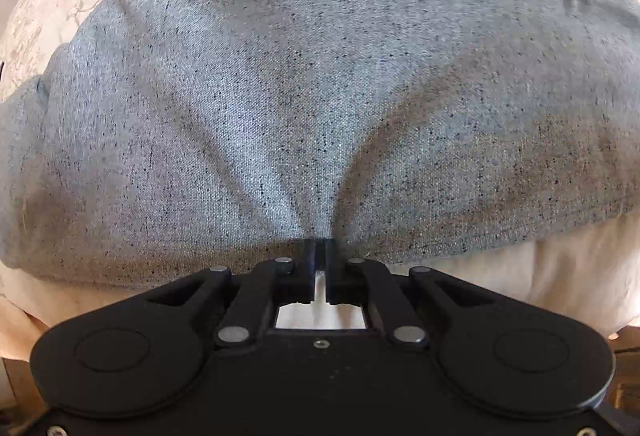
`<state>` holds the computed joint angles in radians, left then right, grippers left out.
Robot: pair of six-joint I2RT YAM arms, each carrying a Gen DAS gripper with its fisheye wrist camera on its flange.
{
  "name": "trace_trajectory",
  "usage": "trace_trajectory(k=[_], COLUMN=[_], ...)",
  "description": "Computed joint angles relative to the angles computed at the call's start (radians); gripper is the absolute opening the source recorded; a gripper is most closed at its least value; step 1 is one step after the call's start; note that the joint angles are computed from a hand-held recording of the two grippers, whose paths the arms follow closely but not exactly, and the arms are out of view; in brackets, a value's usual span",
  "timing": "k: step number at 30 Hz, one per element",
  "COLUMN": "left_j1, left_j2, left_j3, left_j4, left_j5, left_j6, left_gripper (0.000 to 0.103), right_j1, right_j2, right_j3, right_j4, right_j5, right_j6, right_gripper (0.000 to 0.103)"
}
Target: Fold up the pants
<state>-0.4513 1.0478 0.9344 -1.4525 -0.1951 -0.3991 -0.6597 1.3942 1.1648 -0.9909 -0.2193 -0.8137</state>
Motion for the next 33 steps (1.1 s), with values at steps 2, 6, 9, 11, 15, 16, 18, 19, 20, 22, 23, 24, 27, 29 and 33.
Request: trace_trajectory(k=[2,6,9,11,15,16,18,19,20,22,23,24,27,29,33], left_j1=[0.009,0.216,0.547,0.721,0.996,1.048,1.149,1.199,1.251,1.287,1.295,1.312,1.402,1.447,1.485], left_j2=[-0.011,-0.057,-0.033,0.014,0.089,0.115,0.171,0.151,0.081,-0.050,-0.064,-0.082,0.013,0.133,0.366], left_j3=[0.044,0.200,0.276,0.289,0.184,0.151,0.070,0.011,-0.054,-0.126,-0.123,-0.116,0.023,0.161,0.441], left_j4=[-0.028,-0.062,0.031,0.128,0.339,0.363,0.360,0.376,0.406,0.407,0.369,0.337,0.233,0.202,0.234], left_j5=[-0.002,-0.011,0.021,0.048,0.051,0.045,0.031,0.045,0.083,0.121,0.136,0.163,0.279,0.340,0.413], left_j6=[0.039,0.213,0.476,0.587,0.717,0.749,0.831,0.912,1.030,1.228,1.293,1.370,1.508,1.510,1.451], left_gripper=[0.014,0.021,0.021,0.021,0.020,0.020,0.019,0.018,0.018,0.012,0.011,0.011,0.022,0.024,0.025], right_j1=[0.007,-0.037,-0.048,-0.009,0.179,0.241,0.403,0.501,0.602,0.815,0.910,1.015,1.220,1.313,1.417], right_j2=[0.047,0.006,-0.055,-0.093,-0.139,-0.148,-0.158,-0.166,-0.162,-0.130,-0.096,-0.032,0.198,0.379,0.782], right_j3=[-0.040,-0.040,0.001,0.023,0.064,0.070,0.066,0.062,0.068,0.088,0.111,0.158,0.336,0.507,0.967], right_j4=[0.010,0.045,0.057,0.057,-0.010,-0.030,-0.034,-0.038,-0.036,-0.005,0.010,0.031,0.093,0.117,0.054], right_j5=[0.068,0.011,-0.018,-0.039,-0.060,-0.057,-0.033,-0.022,-0.009,0.041,0.058,0.057,0.028,0.005,-0.023], right_j6=[-0.007,0.090,0.203,0.277,0.480,0.532,0.685,0.772,0.851,0.985,1.036,1.092,1.192,1.226,1.255], right_gripper=[0.008,0.029,0.030,0.031,0.032,0.032,0.033,0.034,0.034,0.034,0.034,0.034,0.034,0.034,0.034])
